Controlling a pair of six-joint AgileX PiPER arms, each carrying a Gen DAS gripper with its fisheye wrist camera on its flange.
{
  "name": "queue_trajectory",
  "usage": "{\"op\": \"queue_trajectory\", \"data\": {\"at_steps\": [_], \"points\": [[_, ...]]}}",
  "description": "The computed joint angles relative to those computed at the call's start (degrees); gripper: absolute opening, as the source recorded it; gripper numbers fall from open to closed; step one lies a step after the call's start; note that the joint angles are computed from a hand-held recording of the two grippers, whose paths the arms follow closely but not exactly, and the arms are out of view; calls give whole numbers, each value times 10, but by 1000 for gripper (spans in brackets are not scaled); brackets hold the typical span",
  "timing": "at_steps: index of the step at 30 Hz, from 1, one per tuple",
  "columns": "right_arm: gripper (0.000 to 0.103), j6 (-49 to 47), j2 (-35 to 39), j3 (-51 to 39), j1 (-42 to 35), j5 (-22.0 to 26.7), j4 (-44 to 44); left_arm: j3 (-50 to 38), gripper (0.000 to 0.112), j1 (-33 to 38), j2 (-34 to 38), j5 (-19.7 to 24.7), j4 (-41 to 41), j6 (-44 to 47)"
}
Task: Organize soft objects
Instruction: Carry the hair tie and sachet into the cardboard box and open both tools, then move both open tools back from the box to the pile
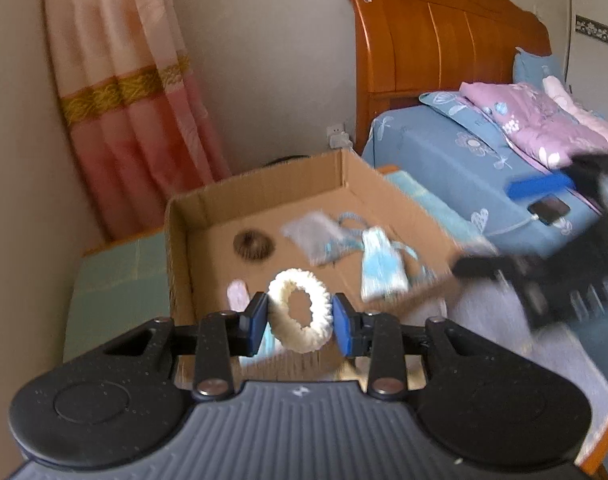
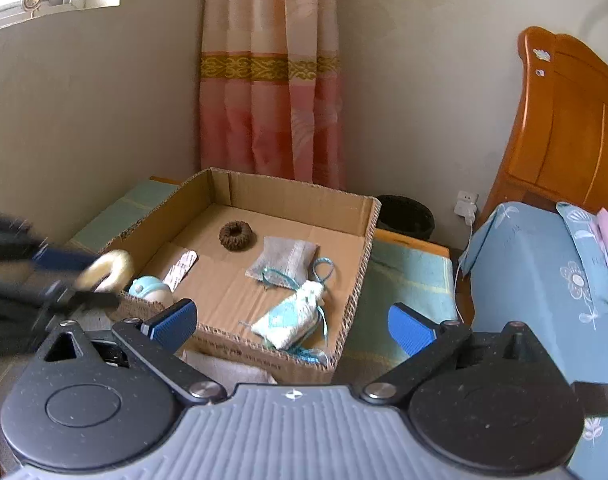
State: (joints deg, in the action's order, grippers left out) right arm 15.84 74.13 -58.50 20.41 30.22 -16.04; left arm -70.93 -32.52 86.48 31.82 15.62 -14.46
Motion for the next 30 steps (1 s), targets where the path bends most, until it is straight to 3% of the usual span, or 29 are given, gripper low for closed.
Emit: {"op": "queue_trajectory", "data": {"at_steps": [3,5,6,7,9,11,17,30], "points": [[103,21,-19,18,7,2,-23,-54,38,1,47,-7,12,-6],[103,31,-27,25,11,3,-33,-68,65,0,68,-24,46,-41],[103,33,-31,29,12,4,-35,-77,95,-6,77,-17,83,-84],[103,34,-32,30,12,6,-35,-77,102,-14,80,-13,132,-140],[103,44,-38,37,12,6,-42,-51,102,-19,67,-37,184,-187],[103,34,-42,43,6,4,-29,-43,102,-23,59,-21,194,-191],[103,69,-54,62,11,0,-38,7,103,-34,12,16,192,-196],[103,216,-87,149,60,-1,-99,126,102,-64,-84,52,171,-249]]}}
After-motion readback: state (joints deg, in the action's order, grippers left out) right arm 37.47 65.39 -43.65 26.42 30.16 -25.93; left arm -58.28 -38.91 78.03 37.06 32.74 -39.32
